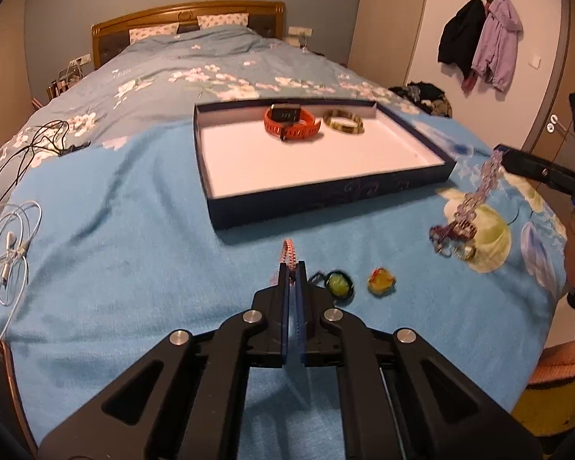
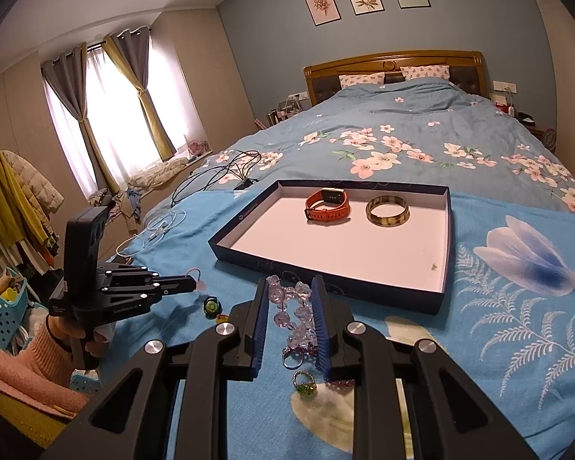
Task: Organize jewelry
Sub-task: 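Carry the hair clip and crystal bracelet into the box and open both tools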
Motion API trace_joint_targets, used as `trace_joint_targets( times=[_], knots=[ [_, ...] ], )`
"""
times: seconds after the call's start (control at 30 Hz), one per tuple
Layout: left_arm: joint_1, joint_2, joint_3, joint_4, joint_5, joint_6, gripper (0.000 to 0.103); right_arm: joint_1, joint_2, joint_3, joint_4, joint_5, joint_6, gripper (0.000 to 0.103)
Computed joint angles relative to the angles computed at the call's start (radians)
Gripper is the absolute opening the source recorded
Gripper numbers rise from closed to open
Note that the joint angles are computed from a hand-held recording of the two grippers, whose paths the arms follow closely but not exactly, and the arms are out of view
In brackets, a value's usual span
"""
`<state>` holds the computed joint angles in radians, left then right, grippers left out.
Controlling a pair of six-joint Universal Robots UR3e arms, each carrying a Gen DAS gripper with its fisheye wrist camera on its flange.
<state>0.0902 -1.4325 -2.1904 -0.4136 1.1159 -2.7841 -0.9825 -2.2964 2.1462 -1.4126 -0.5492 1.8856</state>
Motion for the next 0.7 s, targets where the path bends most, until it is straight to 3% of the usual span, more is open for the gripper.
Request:
trace_joint_targets(
  times=[0.17,0.3,0.57,0.7],
  knots=[
    [-0.001,0.007,0.036,0.009,-0.037,0.000,0.003,0.000,0.016,-0.022,-0.016,0.015,0.011,0.020],
    [-0.015,-0.015,0.097,0.011,-0.056,-0.007,0.003,0.035,0.065,-0.034,-0.141,0.031,0.093,0.020],
    [-0.076,-0.140,0.286,0.002,-0.027,-0.023,0.003,0.190,0.291,-0.052,-0.668,-0.002,0.432,0.020],
    [-0.120,-0.234,0.392,-0.009,0.013,-0.024,0.003,0.262,0.423,-0.093,-0.854,-0.053,0.558,0.020]
  ],
)
